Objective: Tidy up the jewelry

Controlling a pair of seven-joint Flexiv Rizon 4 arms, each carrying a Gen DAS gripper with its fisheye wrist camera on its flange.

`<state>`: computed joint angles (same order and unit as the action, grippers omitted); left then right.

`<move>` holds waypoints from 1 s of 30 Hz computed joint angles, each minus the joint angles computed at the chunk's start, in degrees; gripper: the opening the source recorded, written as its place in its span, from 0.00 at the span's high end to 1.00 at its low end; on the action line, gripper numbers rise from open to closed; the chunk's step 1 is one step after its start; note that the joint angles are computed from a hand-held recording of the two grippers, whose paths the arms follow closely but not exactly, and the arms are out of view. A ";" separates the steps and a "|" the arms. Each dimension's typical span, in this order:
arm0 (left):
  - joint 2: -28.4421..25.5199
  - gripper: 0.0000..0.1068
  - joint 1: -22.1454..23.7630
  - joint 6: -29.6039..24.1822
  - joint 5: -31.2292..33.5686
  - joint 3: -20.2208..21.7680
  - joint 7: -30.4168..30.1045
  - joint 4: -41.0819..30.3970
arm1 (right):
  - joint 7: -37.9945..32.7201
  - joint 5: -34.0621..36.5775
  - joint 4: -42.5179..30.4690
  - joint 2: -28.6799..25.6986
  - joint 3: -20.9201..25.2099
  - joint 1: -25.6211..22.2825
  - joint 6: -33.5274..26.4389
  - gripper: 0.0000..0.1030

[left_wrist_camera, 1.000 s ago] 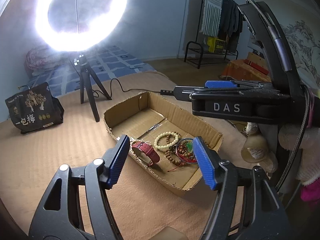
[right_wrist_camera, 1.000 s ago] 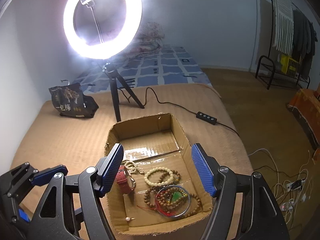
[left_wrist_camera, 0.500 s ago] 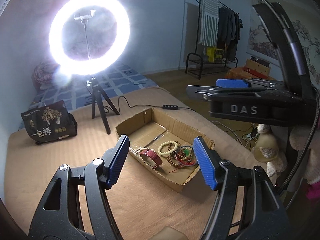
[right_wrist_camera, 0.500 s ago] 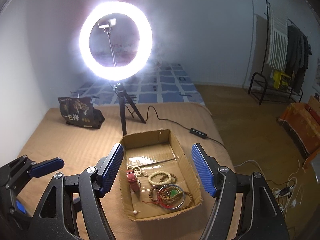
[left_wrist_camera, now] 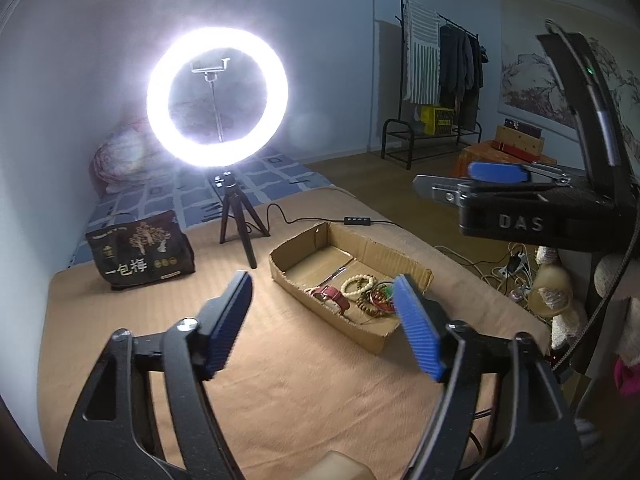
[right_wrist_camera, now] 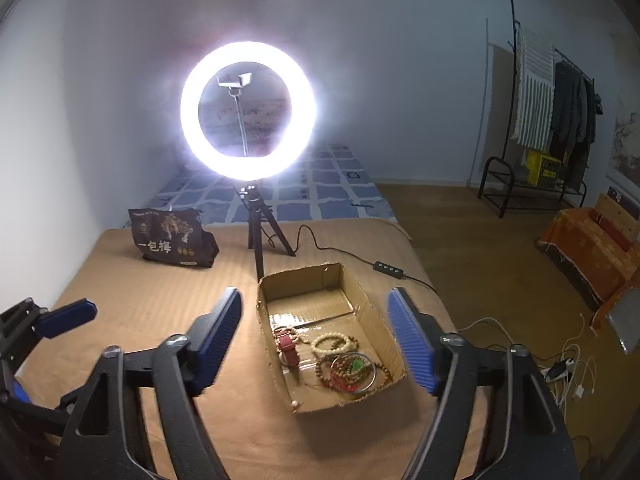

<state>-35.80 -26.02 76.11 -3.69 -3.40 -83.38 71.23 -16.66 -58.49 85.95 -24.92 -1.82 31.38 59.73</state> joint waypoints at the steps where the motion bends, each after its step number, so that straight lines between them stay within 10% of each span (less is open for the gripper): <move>1: 0.68 0.26 0.18 0.53 -0.05 -0.12 -0.08 1.10 | 1.43 -1.28 0.78 0.59 -0.40 0.45 -0.01 0.22; 30: 6.67 0.05 -2.82 2.96 6.70 4.38 -6.16 10.27 | 15.71 -15.57 9.03 4.56 3.35 -1.29 -2.68 0.21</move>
